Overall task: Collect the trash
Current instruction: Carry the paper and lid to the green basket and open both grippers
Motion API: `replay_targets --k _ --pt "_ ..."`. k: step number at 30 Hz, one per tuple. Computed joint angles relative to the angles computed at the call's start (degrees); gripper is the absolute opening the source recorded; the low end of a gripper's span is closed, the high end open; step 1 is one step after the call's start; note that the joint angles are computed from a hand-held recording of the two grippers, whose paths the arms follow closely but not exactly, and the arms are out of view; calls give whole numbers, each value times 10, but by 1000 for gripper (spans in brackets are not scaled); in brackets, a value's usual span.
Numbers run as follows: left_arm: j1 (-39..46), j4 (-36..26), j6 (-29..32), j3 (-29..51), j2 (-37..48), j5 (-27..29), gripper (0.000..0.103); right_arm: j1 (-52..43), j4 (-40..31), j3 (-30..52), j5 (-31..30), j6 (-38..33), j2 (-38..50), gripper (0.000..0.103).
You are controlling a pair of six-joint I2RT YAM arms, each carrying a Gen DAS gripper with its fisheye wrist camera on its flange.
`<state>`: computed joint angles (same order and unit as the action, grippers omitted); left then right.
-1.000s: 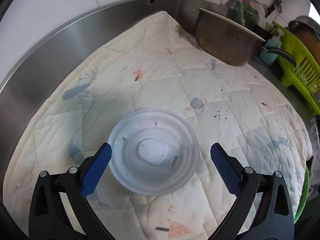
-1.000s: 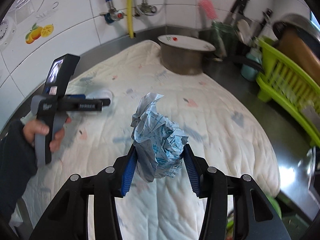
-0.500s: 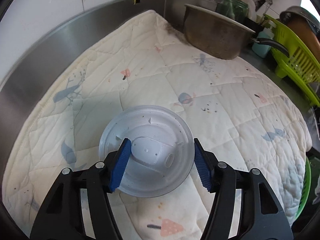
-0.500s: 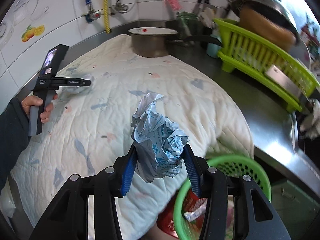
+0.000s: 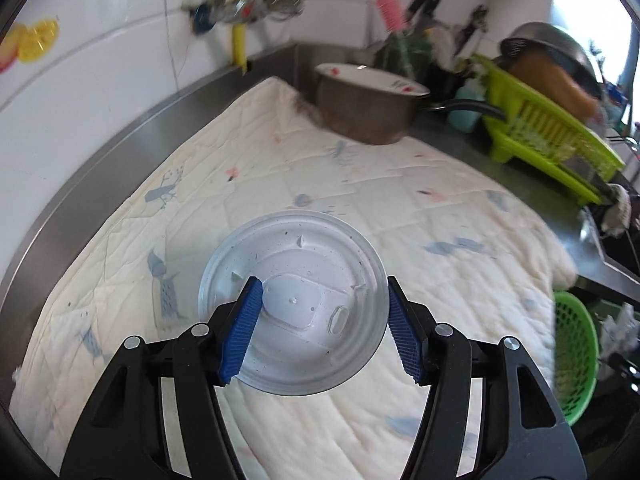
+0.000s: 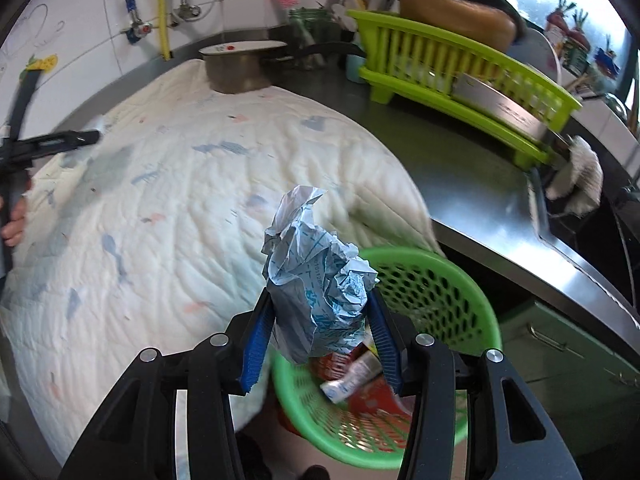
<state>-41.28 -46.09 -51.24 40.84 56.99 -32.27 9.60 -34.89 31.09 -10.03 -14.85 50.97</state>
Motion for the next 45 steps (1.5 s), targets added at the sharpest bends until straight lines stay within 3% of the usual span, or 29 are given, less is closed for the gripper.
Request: replay_targets --k 8,15,20,28,34,42,45 --pt "-247 -105 -237 106 116 -97 61 -143 7 -46 -41 -141 0 47" --pt "-357 -109 -333 213 254 -123 61 -268 21 -56 -94 -253 57 52" --pt "-382 -82 -323 297 355 -115 61 -338 18 -48 -124 -313 74 62" --pt "-385 -27 -279 387 453 -93 61 -459 -51 -5 -195 -411 89 66" --pt "-362 31 -230 450 535 -37 61 -544 -124 24 -243 -495 88 73" --pt "-340 41 -208 528 630 23 63 -627 -193 46 -269 -592 103 77" --pt "-336 46 -212 539 643 34 73 -646 -204 49 -271 -617 113 77"
